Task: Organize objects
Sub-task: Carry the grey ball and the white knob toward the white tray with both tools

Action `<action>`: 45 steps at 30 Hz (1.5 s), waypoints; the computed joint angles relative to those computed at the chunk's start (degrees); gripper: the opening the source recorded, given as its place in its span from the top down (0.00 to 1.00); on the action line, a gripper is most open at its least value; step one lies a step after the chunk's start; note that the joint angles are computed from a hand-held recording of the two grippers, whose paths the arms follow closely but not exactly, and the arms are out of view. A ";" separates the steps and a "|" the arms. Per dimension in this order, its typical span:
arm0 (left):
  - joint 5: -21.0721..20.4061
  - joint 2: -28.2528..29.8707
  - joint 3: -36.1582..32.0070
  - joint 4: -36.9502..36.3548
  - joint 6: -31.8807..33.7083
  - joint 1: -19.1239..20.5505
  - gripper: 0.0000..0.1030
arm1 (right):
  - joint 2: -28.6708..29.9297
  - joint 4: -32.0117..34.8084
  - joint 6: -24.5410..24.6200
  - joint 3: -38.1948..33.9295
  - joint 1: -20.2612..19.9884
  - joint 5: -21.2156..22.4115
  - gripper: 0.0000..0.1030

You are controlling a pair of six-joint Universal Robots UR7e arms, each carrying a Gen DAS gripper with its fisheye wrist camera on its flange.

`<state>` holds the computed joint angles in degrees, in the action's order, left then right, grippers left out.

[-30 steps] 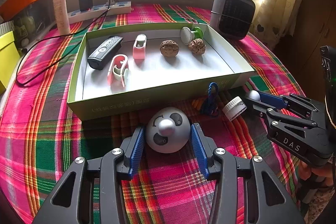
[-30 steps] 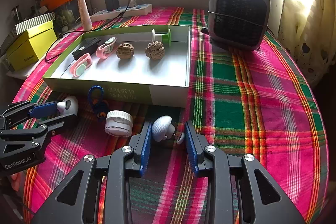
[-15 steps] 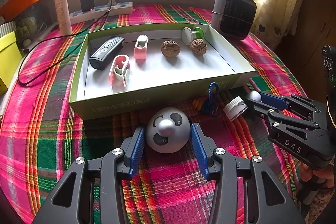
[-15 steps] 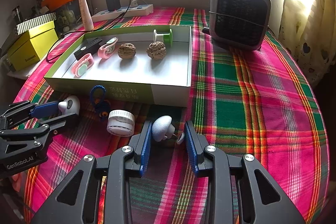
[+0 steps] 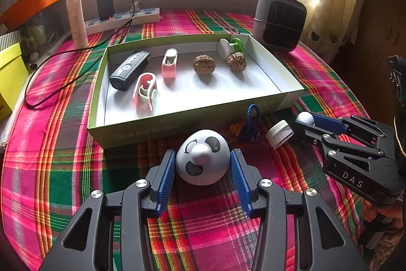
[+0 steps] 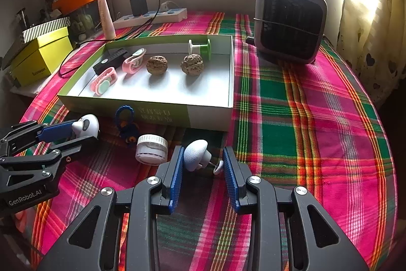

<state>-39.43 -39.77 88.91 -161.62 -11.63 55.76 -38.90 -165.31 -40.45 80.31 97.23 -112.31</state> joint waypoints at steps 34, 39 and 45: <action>0.81 -0.76 -0.83 -2.88 3.33 -0.83 0.59 | -0.62 -0.06 -0.24 -1.07 1.23 3.40 0.69; 0.82 -0.56 -2.13 -2.98 3.99 -0.41 0.58 | 0.22 1.03 -0.19 -2.90 1.64 4.12 0.69; 0.81 -0.30 -4.14 -1.88 4.27 0.38 0.58 | 2.28 3.57 -0.37 -6.51 2.21 5.06 0.69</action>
<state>-38.62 -40.07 84.78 -163.49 -7.36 56.14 -36.62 -161.74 -40.82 73.79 99.44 -107.25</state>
